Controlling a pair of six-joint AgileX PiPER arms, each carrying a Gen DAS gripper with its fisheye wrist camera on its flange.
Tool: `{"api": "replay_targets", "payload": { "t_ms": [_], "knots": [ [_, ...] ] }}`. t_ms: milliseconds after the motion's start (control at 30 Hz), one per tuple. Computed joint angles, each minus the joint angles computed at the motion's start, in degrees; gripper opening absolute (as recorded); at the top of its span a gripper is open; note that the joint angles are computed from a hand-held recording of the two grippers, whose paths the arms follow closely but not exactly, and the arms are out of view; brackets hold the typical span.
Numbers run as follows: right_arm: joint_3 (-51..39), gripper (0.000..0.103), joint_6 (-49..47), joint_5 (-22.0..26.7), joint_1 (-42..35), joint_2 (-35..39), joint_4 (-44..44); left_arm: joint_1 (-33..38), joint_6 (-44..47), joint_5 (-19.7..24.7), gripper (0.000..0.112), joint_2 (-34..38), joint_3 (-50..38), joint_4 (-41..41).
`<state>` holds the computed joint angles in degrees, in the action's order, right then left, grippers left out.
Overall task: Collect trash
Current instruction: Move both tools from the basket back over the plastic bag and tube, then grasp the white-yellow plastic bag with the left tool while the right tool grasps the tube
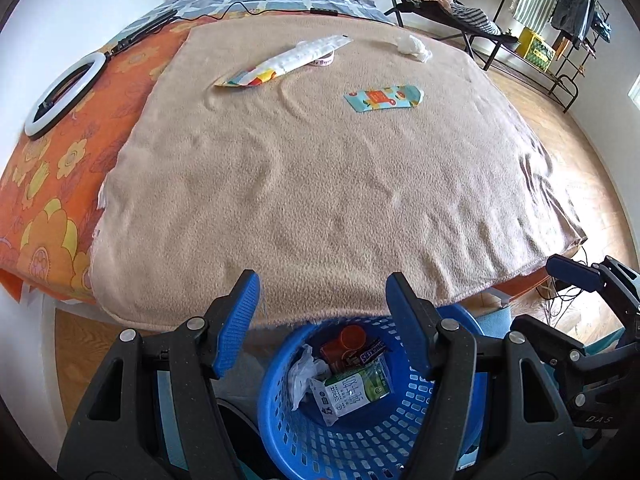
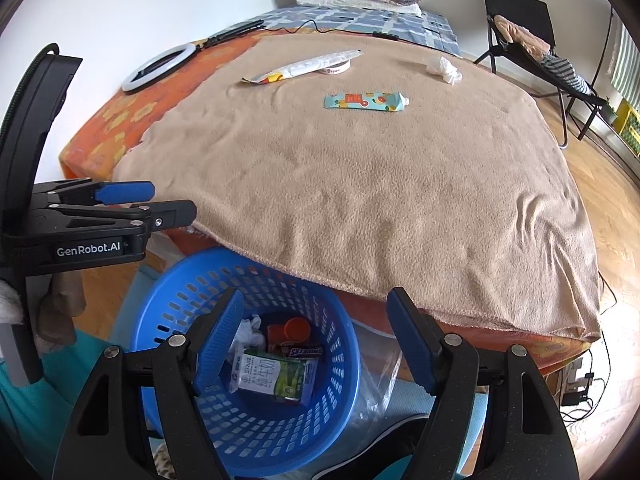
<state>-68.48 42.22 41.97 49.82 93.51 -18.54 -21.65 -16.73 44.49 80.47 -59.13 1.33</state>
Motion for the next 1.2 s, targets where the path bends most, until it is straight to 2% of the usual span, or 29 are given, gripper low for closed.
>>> {"api": "replay_targets", "payload": {
  "t_ms": [233,367,533,633,733,1000,1200],
  "knots": [
    [-1.68,0.074,-4.46,-4.06,-5.09,-0.13,1.29,4.37,6.94,1.88,0.068,5.40,-9.92,-2.07],
    [-5.78,0.074,-12.34,-5.44,-9.38,1.94,6.85,7.22,10.18,2.36,0.067,10.16,-16.59,-3.41],
    [-15.33,0.074,-19.35,-2.28,-14.68,7.94,12.23,10.72,14.29,3.03,0.067,16.34,-23.77,-7.80],
    [-20.93,0.074,-23.18,-1.04,-18.05,11.89,17.04,11.38,14.87,3.55,0.068,20.24,-28.36,-7.77],
    [-25.87,0.074,-23.11,-0.27,-20.21,15.54,17.57,11.59,15.66,4.07,0.068,24.04,-32.99,-7.36],
    [-36.42,0.073,-28.02,2.55,-24.68,24.96,26.83,12.09,18.76,9.42,0.068,37.72,-51.02,-6.09],
    [-43.71,0.070,-28.53,5.24,-25.65,30.63,28.13,11.73,21.46,14.04,0.068,46.36,-62.66,-5.17]
  ]
}}
